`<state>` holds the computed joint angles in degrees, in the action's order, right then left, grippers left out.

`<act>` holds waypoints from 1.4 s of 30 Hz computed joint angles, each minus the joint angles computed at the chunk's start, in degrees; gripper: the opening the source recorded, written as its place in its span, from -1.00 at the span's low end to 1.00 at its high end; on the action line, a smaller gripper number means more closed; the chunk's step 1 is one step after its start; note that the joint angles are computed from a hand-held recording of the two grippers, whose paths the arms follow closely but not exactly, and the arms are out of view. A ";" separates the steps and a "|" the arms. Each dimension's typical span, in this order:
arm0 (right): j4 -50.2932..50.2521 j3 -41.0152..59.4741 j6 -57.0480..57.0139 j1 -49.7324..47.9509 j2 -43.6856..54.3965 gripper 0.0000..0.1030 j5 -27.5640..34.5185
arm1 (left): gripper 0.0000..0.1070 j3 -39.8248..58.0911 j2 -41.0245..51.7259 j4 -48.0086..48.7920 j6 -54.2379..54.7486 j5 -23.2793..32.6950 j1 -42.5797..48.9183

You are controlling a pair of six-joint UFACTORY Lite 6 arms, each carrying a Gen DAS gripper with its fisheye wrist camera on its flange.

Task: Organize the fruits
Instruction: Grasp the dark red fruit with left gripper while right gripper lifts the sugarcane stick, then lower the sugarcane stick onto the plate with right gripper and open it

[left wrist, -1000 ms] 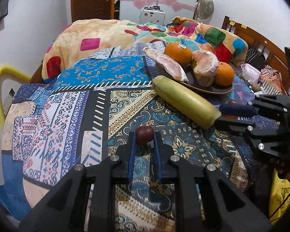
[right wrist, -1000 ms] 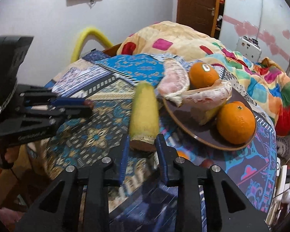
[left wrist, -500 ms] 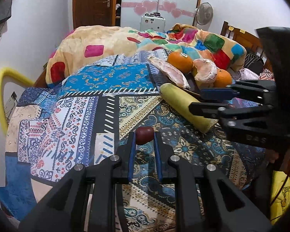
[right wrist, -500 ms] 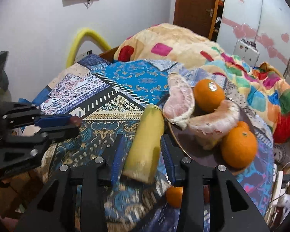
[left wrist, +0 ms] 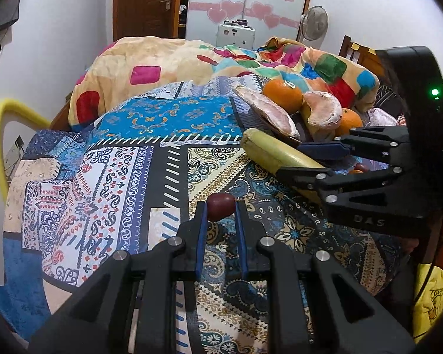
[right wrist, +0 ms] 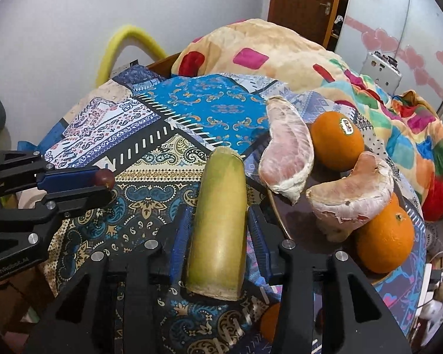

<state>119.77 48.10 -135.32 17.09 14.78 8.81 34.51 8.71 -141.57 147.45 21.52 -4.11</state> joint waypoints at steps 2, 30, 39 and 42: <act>3.69 0.97 -3.35 0.78 1.18 -0.30 -0.74 | -0.66 0.00 -0.29 -0.85 0.76 -0.37 -0.31; -27.58 -14.78 19.74 -26.96 -26.94 -0.33 19.06 | -0.66 10.93 -0.23 -18.54 10.03 -9.55 -14.71; -19.95 -7.61 11.24 -31.60 -16.78 -0.33 19.89 | -0.66 25.27 11.07 -22.76 12.83 -13.52 -17.63; -18.55 -4.24 9.71 -32.64 -12.16 -0.33 19.72 | -0.66 30.59 15.39 -22.35 12.29 -15.13 -18.04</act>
<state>101.22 43.85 -125.61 -15.55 2.62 28.53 65.11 24.10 -163.92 159.75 6.39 -22.15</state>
